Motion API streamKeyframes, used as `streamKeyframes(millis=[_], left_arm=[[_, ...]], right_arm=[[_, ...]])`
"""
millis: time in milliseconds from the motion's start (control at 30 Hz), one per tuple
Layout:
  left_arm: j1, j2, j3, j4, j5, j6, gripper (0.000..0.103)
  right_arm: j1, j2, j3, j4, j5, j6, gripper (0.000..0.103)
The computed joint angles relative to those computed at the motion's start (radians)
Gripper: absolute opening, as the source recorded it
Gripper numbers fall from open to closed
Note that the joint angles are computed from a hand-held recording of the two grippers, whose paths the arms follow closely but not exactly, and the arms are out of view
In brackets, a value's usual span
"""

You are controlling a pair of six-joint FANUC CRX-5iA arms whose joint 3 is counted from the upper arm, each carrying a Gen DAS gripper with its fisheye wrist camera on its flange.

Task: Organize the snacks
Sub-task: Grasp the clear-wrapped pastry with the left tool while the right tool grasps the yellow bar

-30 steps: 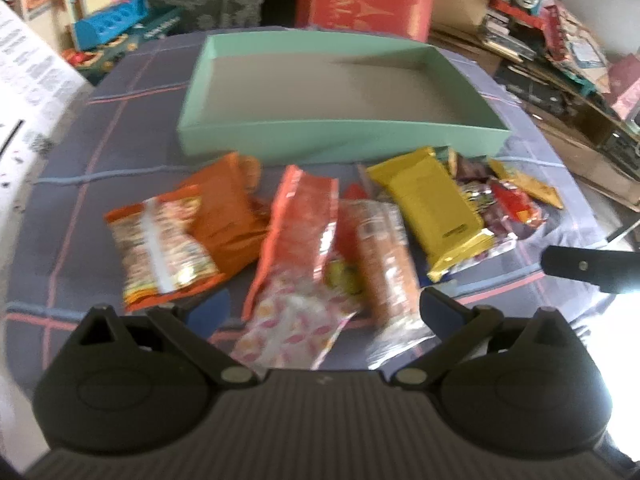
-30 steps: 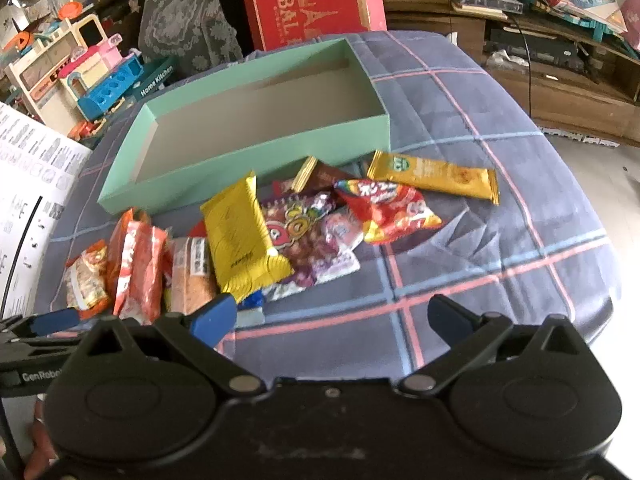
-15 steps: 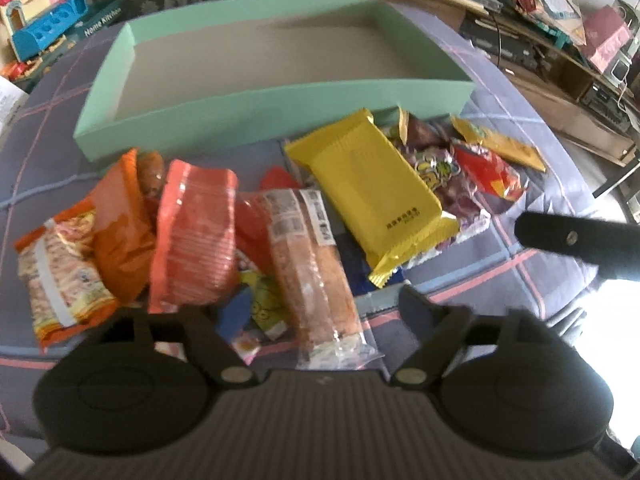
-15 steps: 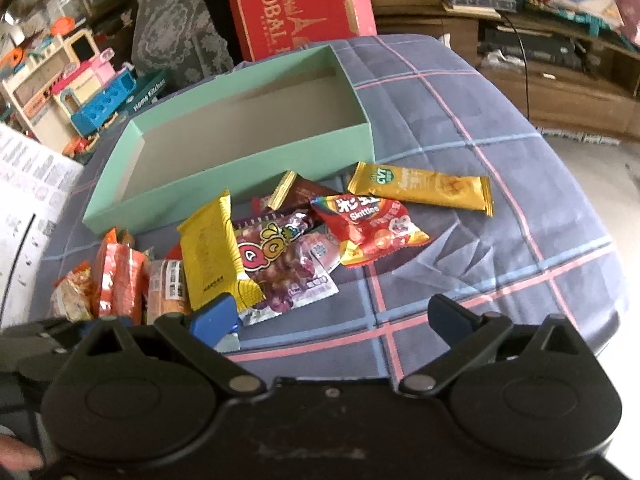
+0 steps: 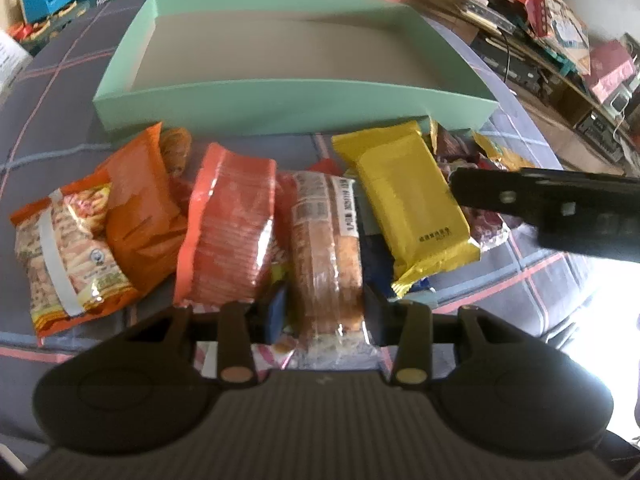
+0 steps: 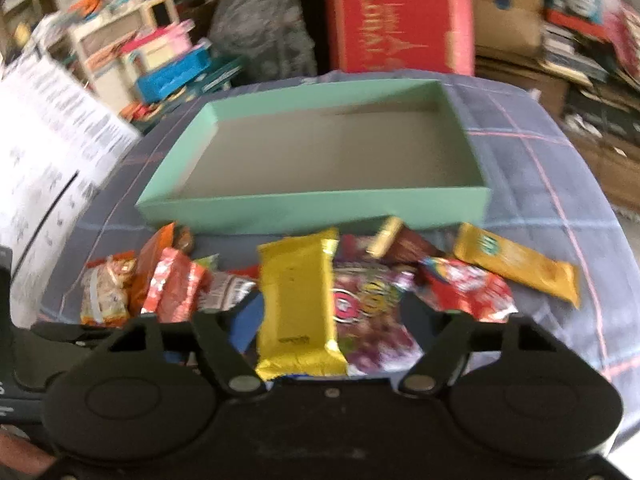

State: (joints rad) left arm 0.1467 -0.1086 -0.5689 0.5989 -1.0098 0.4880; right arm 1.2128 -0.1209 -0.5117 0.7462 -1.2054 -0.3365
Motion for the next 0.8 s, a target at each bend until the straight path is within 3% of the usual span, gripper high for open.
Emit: streamKeyframes(millis=[300,400,700,767,800], left_arm=[[0.026,0.032,0.000,0.033,-0.021,-0.026,0.043],[0.030,0.032,-0.002,0.037,-0.026,-0.030,0.043],[-0.010,0.021,0.001,0.012,0.011,-0.002,0.048],[-0.025,0.005,-0.015,0.015,0.044,-0.021,0.038],[-0.026,-0.005,-0.022,0.019,0.049,-0.030,0.037]], right_arm=[[-0.086,0.154,0.153,-0.112,0.043,0.220,0.066],[-0.101,0.197,0.184,-0.139,0.042,0.262,0.053],[-0.080,0.109,0.087,-0.103,0.057,0.127,0.051],[-0.071,0.080,0.064,-0.101,0.051,0.093,0.051],[-0.065,0.064,0.052,-0.101,0.049,0.077,0.051]])
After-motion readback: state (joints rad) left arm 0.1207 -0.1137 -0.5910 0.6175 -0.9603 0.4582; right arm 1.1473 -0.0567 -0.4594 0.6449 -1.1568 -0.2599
